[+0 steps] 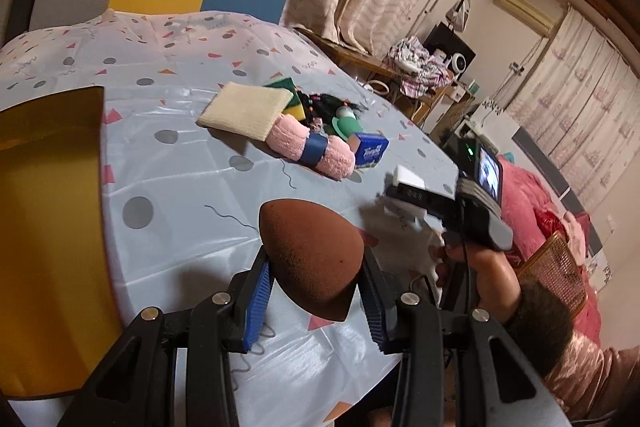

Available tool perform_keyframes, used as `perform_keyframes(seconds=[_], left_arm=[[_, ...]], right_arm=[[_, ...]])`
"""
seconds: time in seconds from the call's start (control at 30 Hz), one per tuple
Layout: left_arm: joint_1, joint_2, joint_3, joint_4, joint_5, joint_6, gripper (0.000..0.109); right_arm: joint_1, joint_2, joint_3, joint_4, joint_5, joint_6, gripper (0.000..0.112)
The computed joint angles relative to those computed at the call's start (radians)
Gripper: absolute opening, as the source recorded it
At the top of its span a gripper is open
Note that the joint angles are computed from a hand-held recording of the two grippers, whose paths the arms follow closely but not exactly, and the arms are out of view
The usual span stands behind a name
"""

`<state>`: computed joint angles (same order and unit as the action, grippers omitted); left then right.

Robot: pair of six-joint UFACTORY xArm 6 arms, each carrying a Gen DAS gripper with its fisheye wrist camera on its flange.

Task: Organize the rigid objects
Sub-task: 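Grasp the white foam block with the right tool while the left tool holds the sponge, then carry the sponge and foam block over the gold tray and release both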

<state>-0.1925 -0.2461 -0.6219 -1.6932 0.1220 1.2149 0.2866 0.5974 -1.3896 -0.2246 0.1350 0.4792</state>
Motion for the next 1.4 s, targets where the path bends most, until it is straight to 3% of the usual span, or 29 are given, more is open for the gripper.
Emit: perform_keyframes(seconds=[0.17, 0.4, 0.53, 0.7, 0.97, 1.13, 1.27, 1.3, 1.37, 1.4], left_arm=[[0.033, -0.076, 0.05, -0.03, 0.003, 0.018, 0.041], [0.123, -0.178, 0.117, -0.035, 0.001, 0.017, 0.041], [0.229, -0.216, 0.156, 0.067, 0.009, -0.077, 0.041], [0.381, -0.195, 0.166, 0.195, 0.03, -0.154, 0.042], [0.622, -0.003, 0.046, 0.434, 0.115, -0.352, 0.042], [0.682, 0.115, -0.044, 0.505, 0.094, -0.425, 0.043], [0.698, 0.205, -0.09, 0.711, 0.02, -0.619, 0.052], [0.703, 0.213, -0.088, 0.778, 0.006, -0.687, 0.059], [0.705, 0.209, -0.085, 0.787, -0.008, -0.705, 0.074], [0.702, 0.196, -0.085, 0.728, -0.005, -0.652, 0.076]], right_arm=[[0.049, -0.078, 0.122, 0.263, -0.068, -0.226, 0.065], [0.176, -0.158, 0.191, 0.704, -0.102, -0.662, 0.065], [0.246, -0.187, 0.193, 0.908, -0.087, -0.868, 0.065], [0.317, -0.222, 0.189, 1.07, -0.069, -1.046, 0.065], [0.408, -0.286, 0.191, 1.215, -0.057, -1.234, 0.065], [0.449, -0.306, 0.193, 1.244, -0.068, -1.306, 0.065], [0.473, -0.308, 0.196, 1.189, -0.079, -1.285, 0.065], [0.477, -0.308, 0.193, 1.182, -0.077, -1.283, 0.065], [0.486, -0.311, 0.195, 1.155, -0.082, -1.268, 0.065], [0.489, -0.311, 0.193, 1.158, -0.081, -1.274, 0.065]])
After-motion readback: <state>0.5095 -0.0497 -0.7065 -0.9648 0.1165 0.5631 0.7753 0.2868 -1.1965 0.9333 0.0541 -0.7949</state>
